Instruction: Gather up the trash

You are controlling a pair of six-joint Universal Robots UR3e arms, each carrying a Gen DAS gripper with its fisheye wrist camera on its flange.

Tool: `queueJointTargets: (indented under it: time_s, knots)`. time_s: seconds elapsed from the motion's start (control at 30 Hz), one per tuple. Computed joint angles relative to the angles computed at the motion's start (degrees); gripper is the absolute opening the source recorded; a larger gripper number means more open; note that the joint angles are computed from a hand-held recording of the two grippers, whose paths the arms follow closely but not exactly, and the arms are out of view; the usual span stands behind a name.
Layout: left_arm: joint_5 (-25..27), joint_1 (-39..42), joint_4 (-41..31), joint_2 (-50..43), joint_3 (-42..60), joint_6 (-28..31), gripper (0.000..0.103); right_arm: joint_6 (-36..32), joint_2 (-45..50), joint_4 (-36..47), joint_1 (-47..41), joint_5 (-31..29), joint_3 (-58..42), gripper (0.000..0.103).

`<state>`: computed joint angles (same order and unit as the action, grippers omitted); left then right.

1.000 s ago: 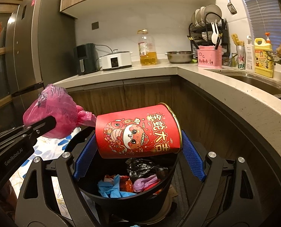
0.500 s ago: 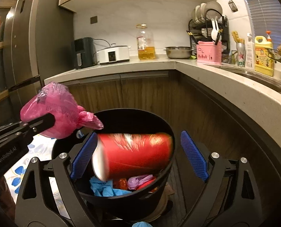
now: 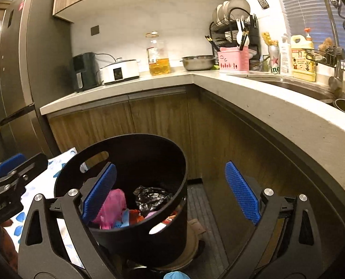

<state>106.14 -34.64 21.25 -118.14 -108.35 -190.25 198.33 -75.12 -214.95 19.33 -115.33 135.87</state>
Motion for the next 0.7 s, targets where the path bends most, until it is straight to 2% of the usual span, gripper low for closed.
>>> queueJointTargets:
  time_s: [0.07,0.13,0.4,0.7]
  knots:
    - [2.0,-0.5,-0.1,2.0,-2.7,-0.5,0.090,0.4,-0.9,1.9,1.8,-1.5,0.0,0.098]
    - [3.6,-0.6,-0.4,4.1,-5.5,-1.3,0.097,1.0,-1.9,4.3,4.1,-3.3,-0.3,0.098]
    - [9.9,-1.9,-0.3,14.1,-19.0,-6.8,0.097,4.8,-5.1,14.6,15.6,-12.8,-3.1,0.098]
    - [17.5,-7.6,-1.3,25.2,-30.4,-12.4,0.097,11.8,-8.3,26.5,28.8,-22.5,-6.2,0.098]
